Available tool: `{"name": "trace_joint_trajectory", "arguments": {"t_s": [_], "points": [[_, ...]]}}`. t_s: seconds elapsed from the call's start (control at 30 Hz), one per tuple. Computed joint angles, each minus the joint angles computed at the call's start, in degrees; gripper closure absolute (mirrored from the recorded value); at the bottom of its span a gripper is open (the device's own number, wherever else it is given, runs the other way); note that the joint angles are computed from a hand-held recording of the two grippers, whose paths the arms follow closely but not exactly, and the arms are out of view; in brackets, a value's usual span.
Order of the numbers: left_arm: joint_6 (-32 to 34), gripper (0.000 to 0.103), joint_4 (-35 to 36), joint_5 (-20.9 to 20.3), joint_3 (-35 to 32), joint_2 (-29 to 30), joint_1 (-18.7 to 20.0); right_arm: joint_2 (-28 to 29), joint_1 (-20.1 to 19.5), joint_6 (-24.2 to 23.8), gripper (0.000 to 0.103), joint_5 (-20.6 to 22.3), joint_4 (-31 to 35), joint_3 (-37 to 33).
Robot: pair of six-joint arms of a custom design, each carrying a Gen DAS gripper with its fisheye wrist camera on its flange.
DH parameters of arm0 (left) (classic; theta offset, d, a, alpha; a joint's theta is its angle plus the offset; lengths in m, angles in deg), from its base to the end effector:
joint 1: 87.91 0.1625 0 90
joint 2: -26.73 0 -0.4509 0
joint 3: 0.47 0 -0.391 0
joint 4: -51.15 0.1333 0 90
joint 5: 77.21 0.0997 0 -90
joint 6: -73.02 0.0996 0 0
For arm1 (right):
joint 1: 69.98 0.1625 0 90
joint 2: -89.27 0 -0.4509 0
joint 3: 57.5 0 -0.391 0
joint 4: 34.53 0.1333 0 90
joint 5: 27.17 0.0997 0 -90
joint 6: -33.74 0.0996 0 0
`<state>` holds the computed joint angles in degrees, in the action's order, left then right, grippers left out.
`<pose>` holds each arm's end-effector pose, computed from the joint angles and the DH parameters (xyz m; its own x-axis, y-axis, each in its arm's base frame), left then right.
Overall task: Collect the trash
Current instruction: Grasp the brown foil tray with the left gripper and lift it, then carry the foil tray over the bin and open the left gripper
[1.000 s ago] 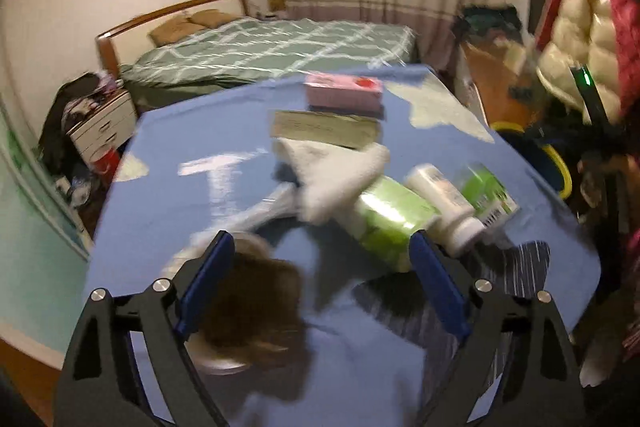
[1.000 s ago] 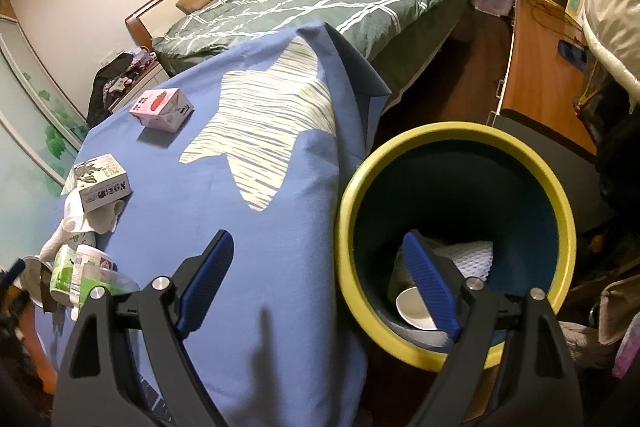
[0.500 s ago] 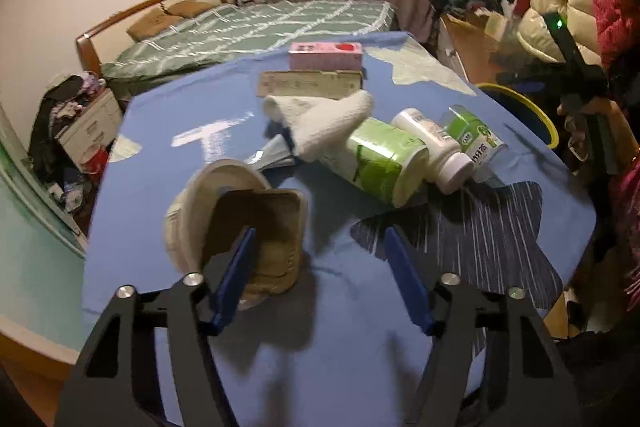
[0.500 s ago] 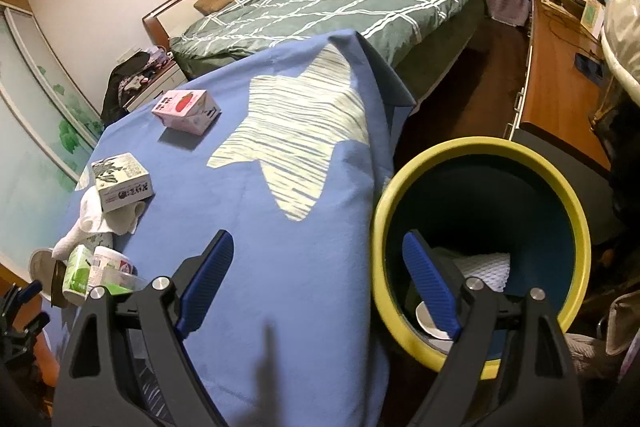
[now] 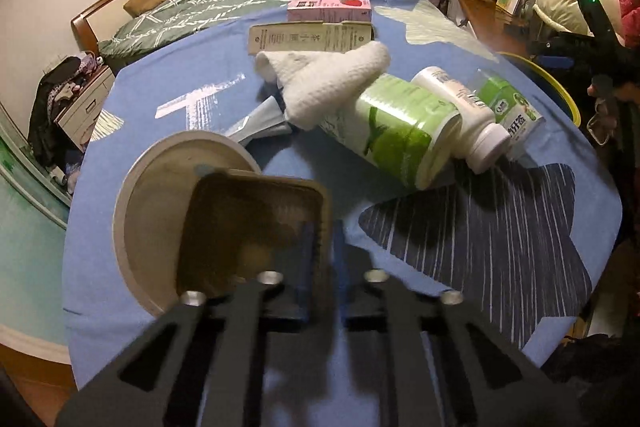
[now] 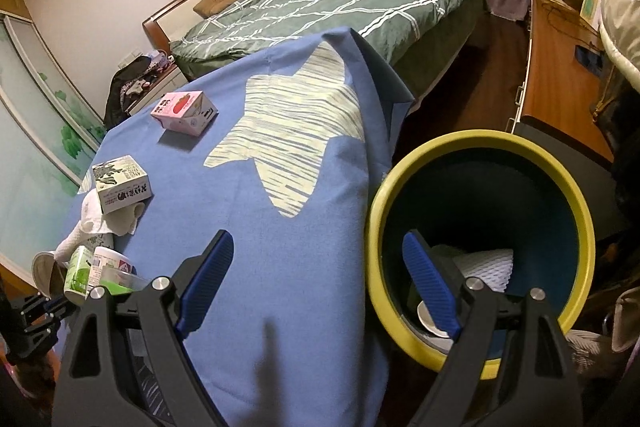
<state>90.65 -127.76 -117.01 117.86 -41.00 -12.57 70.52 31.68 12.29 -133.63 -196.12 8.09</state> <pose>0.0671 -0.5724 0.2894 -0.6449 -0.0548 -0.7623 0.4133 0.8140 -0.4082 0.2696 -0.7867 -0.0228 -0.8294 -0.3975 0.3926 -0.5231 0.7994 -0.2956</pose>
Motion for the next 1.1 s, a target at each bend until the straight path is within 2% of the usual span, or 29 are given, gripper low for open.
{"name": "trace_joint_trajectory", "arguments": {"t_s": [0.1,0.2,0.43,0.5,0.6,0.67,0.8,0.93,1.1], "points": [[5.3,0.098,-6.6,2.1,1.1,1.3,-1.2,0.0,0.1,-0.5,0.021,-0.2,0.0,0.1],[6.7,0.098,-9.3,2.1,1.7,1.2,-1.9,-0.3,0.1,-0.5,0.021,-0.1,-0.5,0.7],[9.1,0.098,-11.1,-0.7,3.0,-1.1,-5.4,-2.2,0.1,-0.9,0.021,-0.3,-3.3,3.7],[9.1,0.098,-9.7,-2.5,2.4,-1.7,-6.3,-3.0,0.1,-1.0,0.021,-1.2,-5.1,5.0],[9.1,0.098,-7.3,-6.6,-0.1,-1.4,-7.3,-4.4,0.2,-2.2,0.021,-5.3,-10.6,7.6],[9.8,0.098,-6.2,-9.6,-2.6,0.1,-7.9,-5.9,0.2,-3.4,0.021,-8.1,-15.8,10.4],[11.5,0.098,-1.5,-16.1,-10.2,5.8,-8.7,-9.2,-0.1,-5.9,0.021,-10.7,-24.3,16.0],[10.2,0.098,7.6,-22.3,-21.0,13.9,-9.0,-11.9,-0.3,-8.3,0.021,-12.2,-30.9,20.5],[6.0,0.098,19.3,-25.9,-36.3,25.6,-9.1,-14.1,-0.9,-10.1,0.021,-13.2,-36.3,24.3]]}}
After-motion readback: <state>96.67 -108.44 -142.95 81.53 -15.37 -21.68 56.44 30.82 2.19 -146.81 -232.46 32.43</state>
